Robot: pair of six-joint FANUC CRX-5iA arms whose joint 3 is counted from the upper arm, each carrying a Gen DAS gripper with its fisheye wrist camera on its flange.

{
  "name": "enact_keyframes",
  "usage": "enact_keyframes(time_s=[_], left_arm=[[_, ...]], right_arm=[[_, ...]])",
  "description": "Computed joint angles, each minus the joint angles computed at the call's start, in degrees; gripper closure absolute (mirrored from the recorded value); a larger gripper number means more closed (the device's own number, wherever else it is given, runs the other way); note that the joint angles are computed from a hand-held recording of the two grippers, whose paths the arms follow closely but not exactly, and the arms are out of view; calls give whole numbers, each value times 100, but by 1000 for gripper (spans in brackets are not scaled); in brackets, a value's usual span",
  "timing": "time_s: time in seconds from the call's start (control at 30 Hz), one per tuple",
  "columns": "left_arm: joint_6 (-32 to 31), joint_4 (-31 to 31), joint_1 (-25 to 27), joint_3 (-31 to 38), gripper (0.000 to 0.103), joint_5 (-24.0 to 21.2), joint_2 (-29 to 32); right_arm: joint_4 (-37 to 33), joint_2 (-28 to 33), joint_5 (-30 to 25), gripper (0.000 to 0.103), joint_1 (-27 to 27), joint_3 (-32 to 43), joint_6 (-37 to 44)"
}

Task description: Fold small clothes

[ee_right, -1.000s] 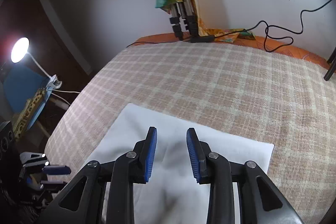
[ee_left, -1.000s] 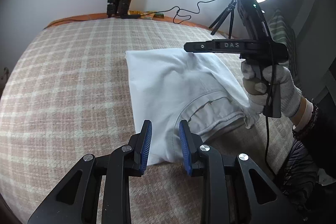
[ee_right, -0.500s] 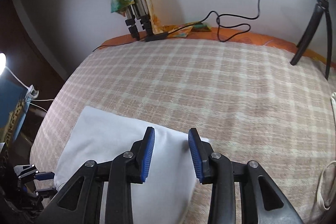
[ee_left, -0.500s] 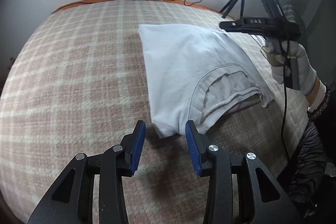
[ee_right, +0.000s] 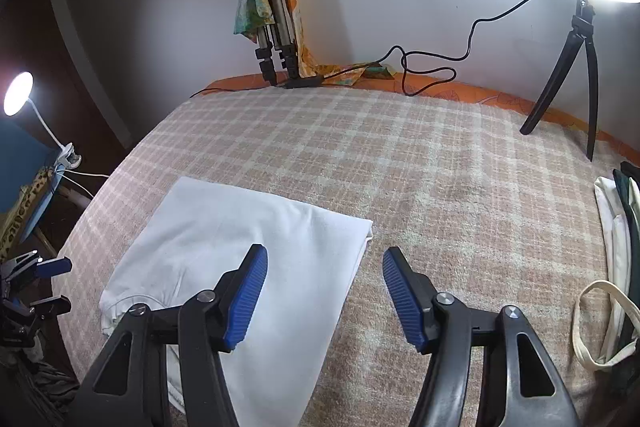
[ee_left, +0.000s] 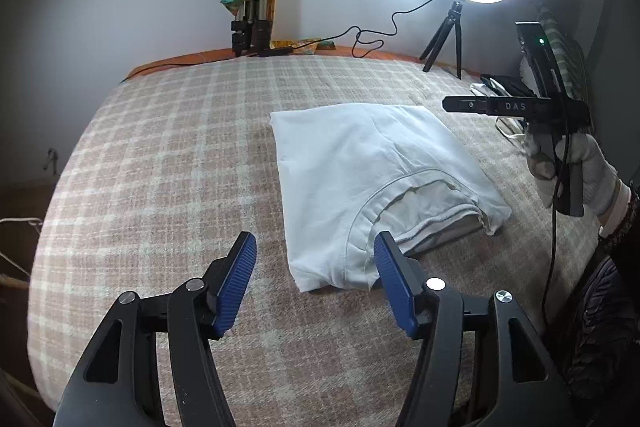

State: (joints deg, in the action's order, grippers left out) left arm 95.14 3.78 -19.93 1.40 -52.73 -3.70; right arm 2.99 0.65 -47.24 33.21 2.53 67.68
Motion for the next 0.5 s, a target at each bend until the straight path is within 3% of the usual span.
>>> enact_keyframes(time_s=[0.1, 0.17, 0.23, 0.37, 0.5], left_arm=[[87, 76, 51, -96, 41, 43, -60], [197, 219, 133, -210, 41, 134, -111], [179, 575, 312, -483, 41, 363, -245], [-40, 1398, 621, -932, 41, 660, -386], [-431, 2418, 865, -1389, 41, 826, -433]], right_arm=[[414, -147, 335, 32, 80, -319, -402], [530, -264, 659, 17, 56, -524, -565], [249, -338, 828, 9, -69, -531, -397], [87, -360, 884, 8, -242, -482, -472], [-985, -198, 528, 11, -549, -73, 236]])
